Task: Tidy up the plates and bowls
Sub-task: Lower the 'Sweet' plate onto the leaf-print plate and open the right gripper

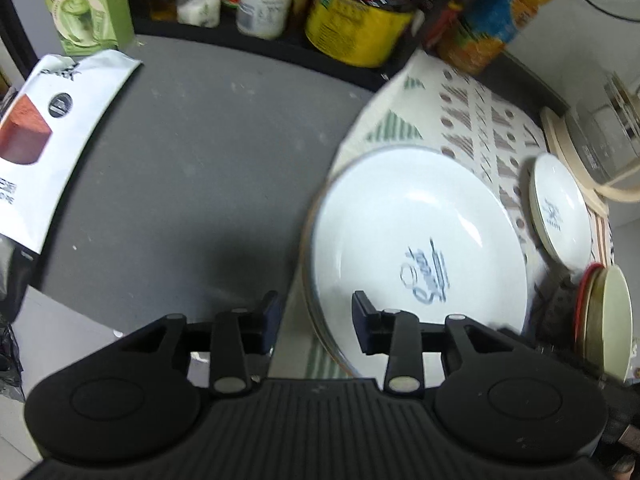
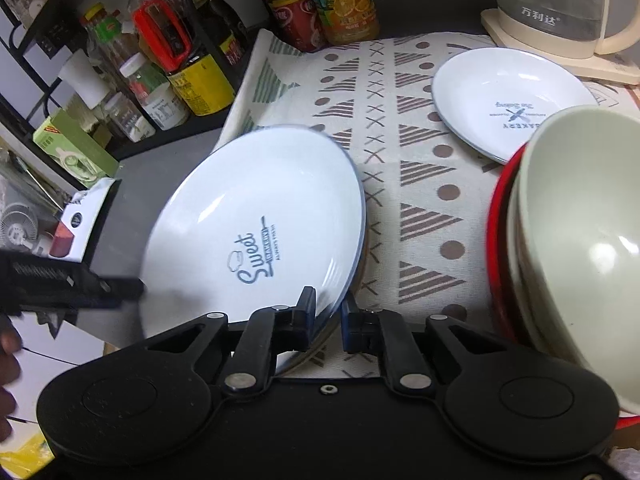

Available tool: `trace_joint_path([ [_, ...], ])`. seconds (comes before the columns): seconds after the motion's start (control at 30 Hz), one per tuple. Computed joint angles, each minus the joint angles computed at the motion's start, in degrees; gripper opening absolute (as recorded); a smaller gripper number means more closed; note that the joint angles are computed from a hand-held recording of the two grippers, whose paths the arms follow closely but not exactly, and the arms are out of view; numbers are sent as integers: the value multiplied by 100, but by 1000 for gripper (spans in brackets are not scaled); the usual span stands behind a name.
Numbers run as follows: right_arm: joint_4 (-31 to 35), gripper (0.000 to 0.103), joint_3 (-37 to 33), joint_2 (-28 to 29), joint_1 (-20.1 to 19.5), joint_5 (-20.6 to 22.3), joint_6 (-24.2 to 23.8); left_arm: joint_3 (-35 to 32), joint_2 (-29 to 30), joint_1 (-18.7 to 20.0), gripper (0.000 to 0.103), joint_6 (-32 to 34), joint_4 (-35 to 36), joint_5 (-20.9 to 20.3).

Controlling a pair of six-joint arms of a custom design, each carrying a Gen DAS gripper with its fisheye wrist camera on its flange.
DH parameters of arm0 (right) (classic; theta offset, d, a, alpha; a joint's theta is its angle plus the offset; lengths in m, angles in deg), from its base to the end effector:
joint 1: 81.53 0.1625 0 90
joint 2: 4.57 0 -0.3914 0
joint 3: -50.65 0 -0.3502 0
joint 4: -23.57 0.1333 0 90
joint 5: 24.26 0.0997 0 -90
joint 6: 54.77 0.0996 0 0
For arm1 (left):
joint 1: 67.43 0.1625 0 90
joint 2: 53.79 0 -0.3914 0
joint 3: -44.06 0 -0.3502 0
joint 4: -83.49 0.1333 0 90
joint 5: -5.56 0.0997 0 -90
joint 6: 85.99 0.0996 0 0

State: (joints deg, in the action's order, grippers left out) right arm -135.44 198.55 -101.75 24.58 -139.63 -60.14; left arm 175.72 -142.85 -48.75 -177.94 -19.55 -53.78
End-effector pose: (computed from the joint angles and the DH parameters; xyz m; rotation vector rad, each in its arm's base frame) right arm 0.1691 -0.2589 0.2256 0.4056 -2.6616 0.4879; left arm -0.2334 -0.2733 0.1931 -0.2697 2.4915 -0.5820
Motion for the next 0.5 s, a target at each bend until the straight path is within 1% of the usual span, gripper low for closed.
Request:
trace_joint_path([
  [0.03,58,14,-6,-8,-19,-24,64,-23,6,22,37,14,11,31],
  [0.07,-22,13,36,-34,-32,-5,-2,-54,26,56,37,62,1,74],
  [0.13,27,13,8,-39,26,-55,-1,-101,47,76,37,138,-34,172],
  [0.2,86,14,-50,-23,101,-112,1,-162,111,108,37,270,-123,270],
  [0.23,66,17,-56,-47,126,-106,-38,-193,157,123,39,350,-173,324],
  [0.27,3,17,-53,-88,152,-71,-113,-240,214,143,41,438,-211,374],
  [0.4,-172,19,-124,-260,192,143,-332,-437,456,226,57,771,-309,584],
  [0.47,-314,27,-170,-286,207,141,-417,-528,587,260,61,968,-403,688],
  [0.5,-380,29,-198,-296,205,124,-440,-560,650,280,62,1075,-486,725],
])
